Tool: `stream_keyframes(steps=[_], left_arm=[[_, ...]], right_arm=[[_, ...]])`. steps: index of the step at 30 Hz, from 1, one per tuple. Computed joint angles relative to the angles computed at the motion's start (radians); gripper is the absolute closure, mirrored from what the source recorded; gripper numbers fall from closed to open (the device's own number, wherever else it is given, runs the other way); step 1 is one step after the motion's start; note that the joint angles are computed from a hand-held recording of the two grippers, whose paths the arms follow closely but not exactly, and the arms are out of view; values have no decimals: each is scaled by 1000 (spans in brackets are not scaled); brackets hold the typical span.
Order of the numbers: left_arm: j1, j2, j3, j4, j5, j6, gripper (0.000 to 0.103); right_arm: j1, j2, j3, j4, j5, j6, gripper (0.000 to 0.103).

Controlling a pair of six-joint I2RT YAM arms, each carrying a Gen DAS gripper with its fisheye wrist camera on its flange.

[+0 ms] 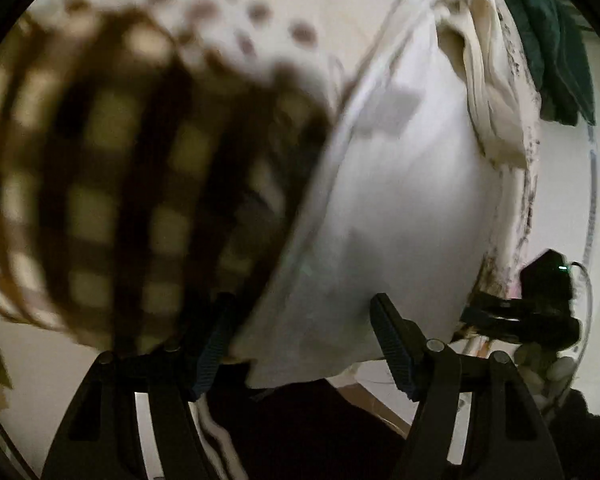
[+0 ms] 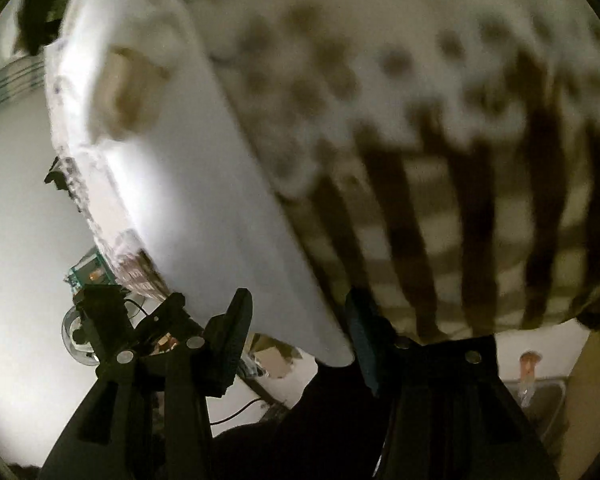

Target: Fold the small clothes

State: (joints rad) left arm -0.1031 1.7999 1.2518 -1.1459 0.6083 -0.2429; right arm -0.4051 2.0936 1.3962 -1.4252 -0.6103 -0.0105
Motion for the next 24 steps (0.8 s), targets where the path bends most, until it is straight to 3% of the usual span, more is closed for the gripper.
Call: stream_keyframes(steps=[3,5,6,8,15,19,24], left_arm=[[-15,-49,-55,83,-8,-68,38],[-26,-81,-65,79,-46,-84,66],[-29,-95,-63,62,-62,-78,88],[-10,-125,-77,35,-31,-74,96],[63,-193,-36,-81,21,-12,98],[100,-202,63,-134,123,-47,98],[88,-102,305,-14,224,-225,98]], right_arm=[[-4,10,-90,51,-29,18,52],[7,17,-114,80,-56,38,52],[13,8,-124,94,-63,48,53],[29,-17,-143,100,-65,38,93],[58,-74,-144,76,-157,31,100],[53,-98,-75,-9,-229,1,100],[73,-65,150,-83,-324,29,101]])
